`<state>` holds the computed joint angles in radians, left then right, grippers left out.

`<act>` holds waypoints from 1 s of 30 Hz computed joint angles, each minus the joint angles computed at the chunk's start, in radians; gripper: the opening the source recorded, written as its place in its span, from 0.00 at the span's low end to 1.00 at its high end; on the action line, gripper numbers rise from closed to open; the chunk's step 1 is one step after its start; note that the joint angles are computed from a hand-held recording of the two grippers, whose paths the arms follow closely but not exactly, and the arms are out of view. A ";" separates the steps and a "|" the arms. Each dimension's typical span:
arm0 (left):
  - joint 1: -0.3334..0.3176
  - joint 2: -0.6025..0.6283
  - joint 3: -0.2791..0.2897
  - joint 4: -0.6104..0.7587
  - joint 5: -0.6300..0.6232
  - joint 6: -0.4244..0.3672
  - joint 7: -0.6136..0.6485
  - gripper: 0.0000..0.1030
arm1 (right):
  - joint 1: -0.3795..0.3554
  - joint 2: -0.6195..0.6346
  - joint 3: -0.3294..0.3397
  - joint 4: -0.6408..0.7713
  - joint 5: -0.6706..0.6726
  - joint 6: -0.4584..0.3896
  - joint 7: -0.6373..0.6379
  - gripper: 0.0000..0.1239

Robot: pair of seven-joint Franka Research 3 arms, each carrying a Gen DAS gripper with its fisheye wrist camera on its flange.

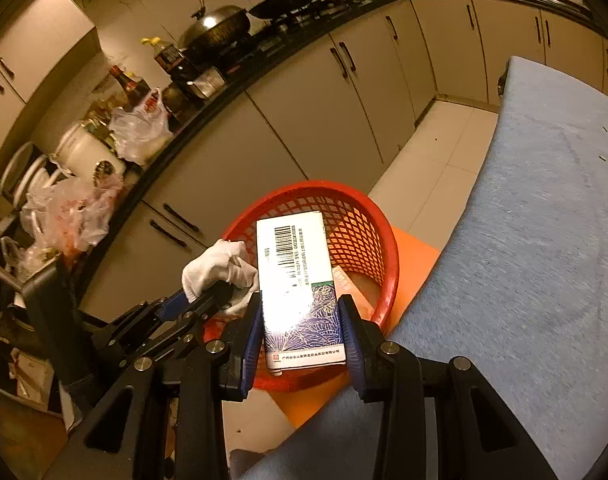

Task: Collect trash
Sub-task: 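Carry the cloth and box to the red basket and release them inside, then move both tools back over the table toward the red box and packet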

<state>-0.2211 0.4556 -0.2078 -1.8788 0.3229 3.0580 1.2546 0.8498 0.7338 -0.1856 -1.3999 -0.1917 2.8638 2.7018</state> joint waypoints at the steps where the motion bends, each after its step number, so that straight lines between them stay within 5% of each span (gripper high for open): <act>1: 0.006 0.007 -0.008 0.006 -0.006 -0.005 0.004 0.25 | -0.014 0.017 0.015 0.023 0.012 -0.015 -0.011 0.33; 9: 0.002 0.031 -0.003 0.029 -0.004 -0.018 0.006 0.29 | -0.041 0.070 0.036 0.091 0.041 -0.055 -0.031 0.34; 14: -0.002 0.024 0.003 0.018 -0.004 0.005 -0.003 0.48 | -0.035 0.054 0.027 0.065 0.041 -0.040 -0.029 0.35; 30: -0.031 -0.052 0.028 -0.059 0.032 0.047 -0.043 0.48 | 0.070 -0.078 -0.091 -0.152 -0.040 0.066 0.108 0.35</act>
